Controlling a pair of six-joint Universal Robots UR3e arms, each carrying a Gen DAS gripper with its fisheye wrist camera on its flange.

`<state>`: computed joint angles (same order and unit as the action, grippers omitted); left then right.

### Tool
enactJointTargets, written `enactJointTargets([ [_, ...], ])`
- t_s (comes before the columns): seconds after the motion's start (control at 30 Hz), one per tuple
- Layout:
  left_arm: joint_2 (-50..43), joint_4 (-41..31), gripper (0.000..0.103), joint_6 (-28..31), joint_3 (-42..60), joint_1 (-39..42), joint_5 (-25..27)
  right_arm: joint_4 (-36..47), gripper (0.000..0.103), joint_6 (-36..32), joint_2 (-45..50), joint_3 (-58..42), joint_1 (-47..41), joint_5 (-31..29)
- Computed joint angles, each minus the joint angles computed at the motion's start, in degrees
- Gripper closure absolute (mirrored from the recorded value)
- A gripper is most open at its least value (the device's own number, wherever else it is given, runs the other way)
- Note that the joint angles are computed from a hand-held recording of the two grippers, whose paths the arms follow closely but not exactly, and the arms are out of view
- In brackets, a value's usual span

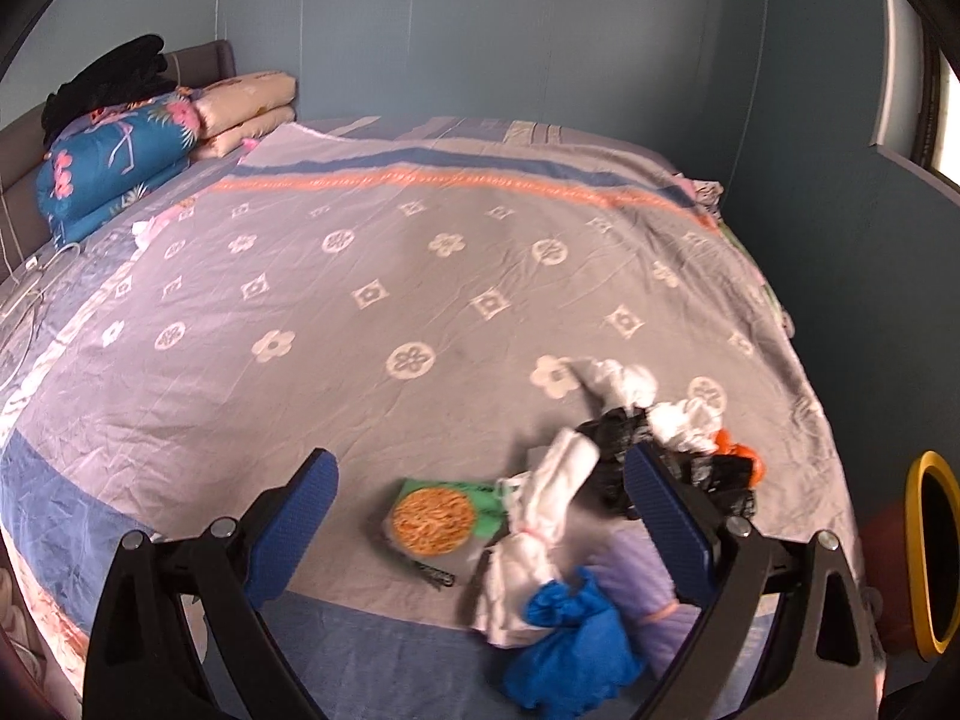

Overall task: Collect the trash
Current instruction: 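Return both tools to the bed and close the left tool on the noodle packet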

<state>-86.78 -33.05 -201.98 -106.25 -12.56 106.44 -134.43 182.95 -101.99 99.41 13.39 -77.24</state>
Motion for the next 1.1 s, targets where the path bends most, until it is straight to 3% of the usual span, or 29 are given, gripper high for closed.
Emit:
enactJointTargets([
  [0.4,-1.45,4.18,0.01,1.24,-5.7,4.3,-2.95,-4.44,0.03,1.57,13.51,-3.39,9.63,-2.97],
  [0.9,-8.85,5.09,0.011,2.19,-5.29,5.05,-2.45,-5.64,0.041,0.54,26.56,-8.75,15.24,-5.73],
  [1.1,-10.91,4.58,0.02,3.48,-4.16,4.48,-2.56,-4.98,0.05,-0.22,29.49,-9.42,14.48,-5.17],
])
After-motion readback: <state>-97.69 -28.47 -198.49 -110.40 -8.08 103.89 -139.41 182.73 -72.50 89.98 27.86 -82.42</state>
